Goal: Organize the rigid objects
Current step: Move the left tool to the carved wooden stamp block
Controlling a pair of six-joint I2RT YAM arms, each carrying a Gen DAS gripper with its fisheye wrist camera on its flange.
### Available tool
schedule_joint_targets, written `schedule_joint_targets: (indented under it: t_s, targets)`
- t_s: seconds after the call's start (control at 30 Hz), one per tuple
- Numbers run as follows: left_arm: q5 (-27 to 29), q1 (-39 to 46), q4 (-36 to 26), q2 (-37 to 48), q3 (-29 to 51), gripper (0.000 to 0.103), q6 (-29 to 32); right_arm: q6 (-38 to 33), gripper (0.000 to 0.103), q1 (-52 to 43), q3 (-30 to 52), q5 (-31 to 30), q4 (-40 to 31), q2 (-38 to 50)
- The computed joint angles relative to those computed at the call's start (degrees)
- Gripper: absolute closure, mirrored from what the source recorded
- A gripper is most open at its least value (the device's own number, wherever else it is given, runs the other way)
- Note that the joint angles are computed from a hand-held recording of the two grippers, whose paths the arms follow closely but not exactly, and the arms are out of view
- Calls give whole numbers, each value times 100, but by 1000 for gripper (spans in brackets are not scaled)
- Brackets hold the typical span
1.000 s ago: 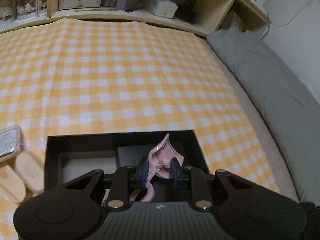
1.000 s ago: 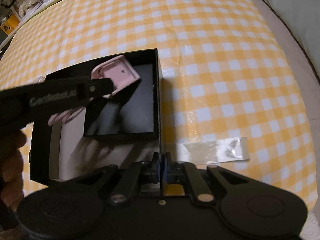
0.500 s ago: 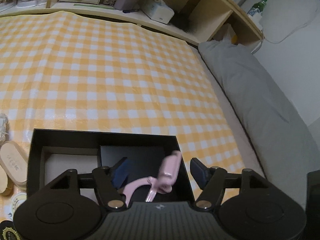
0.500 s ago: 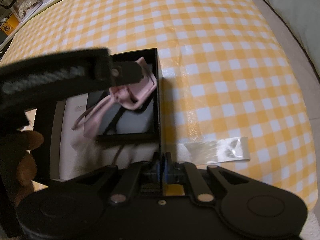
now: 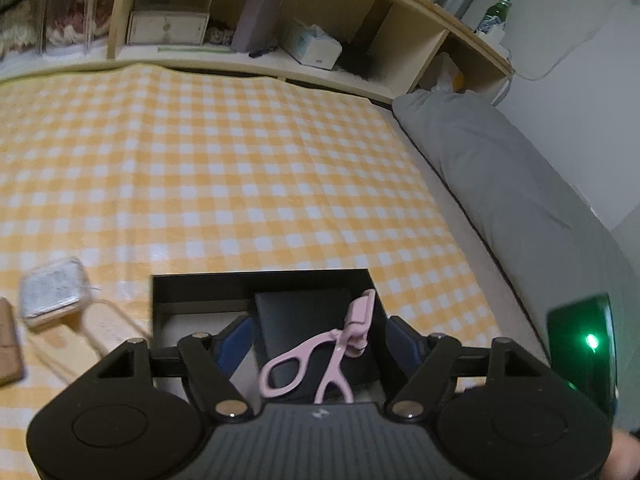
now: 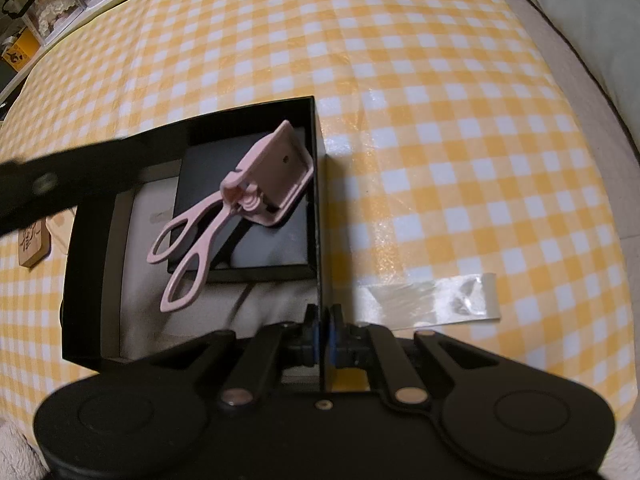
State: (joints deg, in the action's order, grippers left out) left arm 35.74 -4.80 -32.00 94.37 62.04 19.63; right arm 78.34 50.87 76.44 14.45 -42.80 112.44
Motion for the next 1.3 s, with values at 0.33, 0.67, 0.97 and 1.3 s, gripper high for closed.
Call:
schedule_joint_targets:
  t_s: [0.33,0.67,0.97,1.3]
  targets:
    - [273,1070,-224,-789,-155,1,1047,38,97,3,-6,-24,16,0]
    - [119,1982,269,-310,274,0,772,47,97,-2,-32,-26,24,-24]
    - [-1058,2151,1329,760,657,0,29,42,97,-2,-23,-24,20,-19]
    - [-2211,2088,1454,2265,1460,0,-633,42,98,1,-13,-21,7,-16]
